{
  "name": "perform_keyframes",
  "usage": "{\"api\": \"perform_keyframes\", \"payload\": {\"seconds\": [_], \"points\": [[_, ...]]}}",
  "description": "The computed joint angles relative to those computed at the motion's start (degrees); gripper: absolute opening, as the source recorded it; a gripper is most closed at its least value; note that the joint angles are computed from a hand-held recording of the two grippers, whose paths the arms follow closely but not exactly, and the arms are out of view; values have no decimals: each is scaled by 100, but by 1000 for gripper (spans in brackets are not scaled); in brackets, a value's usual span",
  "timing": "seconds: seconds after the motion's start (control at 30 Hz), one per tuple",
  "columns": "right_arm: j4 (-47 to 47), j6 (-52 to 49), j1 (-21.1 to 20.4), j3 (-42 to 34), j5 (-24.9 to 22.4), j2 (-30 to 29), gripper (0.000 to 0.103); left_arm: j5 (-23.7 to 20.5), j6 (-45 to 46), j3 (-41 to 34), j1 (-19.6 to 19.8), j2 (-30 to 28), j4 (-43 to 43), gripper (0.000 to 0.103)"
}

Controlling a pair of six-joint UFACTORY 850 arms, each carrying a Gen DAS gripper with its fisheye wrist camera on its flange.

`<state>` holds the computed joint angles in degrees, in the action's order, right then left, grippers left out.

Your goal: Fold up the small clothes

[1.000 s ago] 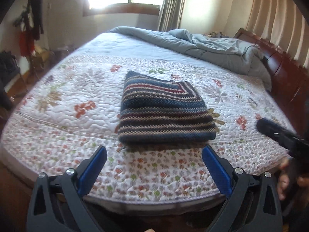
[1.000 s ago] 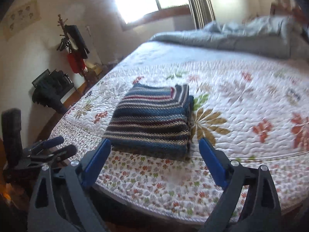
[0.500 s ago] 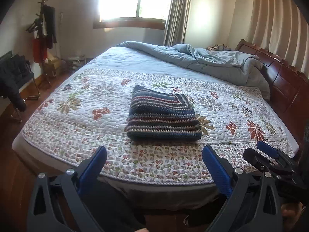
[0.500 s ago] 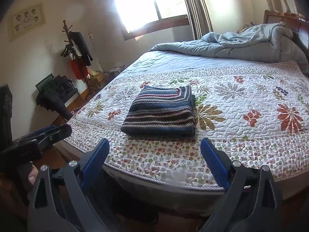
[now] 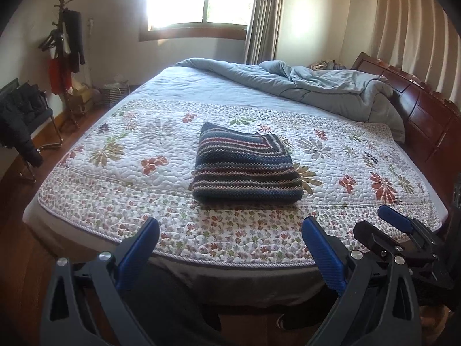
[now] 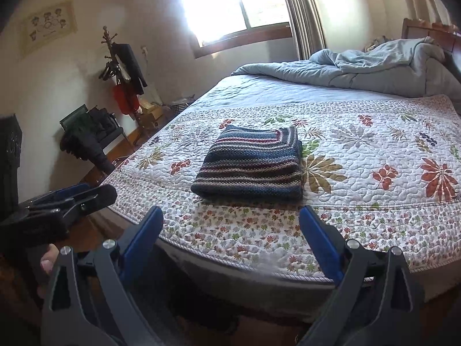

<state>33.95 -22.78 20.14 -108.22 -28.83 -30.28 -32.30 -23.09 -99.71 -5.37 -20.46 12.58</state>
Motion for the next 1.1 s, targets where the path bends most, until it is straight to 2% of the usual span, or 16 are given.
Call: {"api": "perform_keyframes", "payload": {"seconds": [0.13,1.1], "points": [[50,-16,-5,-37,9,-41,95,168,-98,64,3,6,80,99],[-399,410,-63,-629,-231,-423,95,-85,-427,-274,-70,-258,564,99]]}}
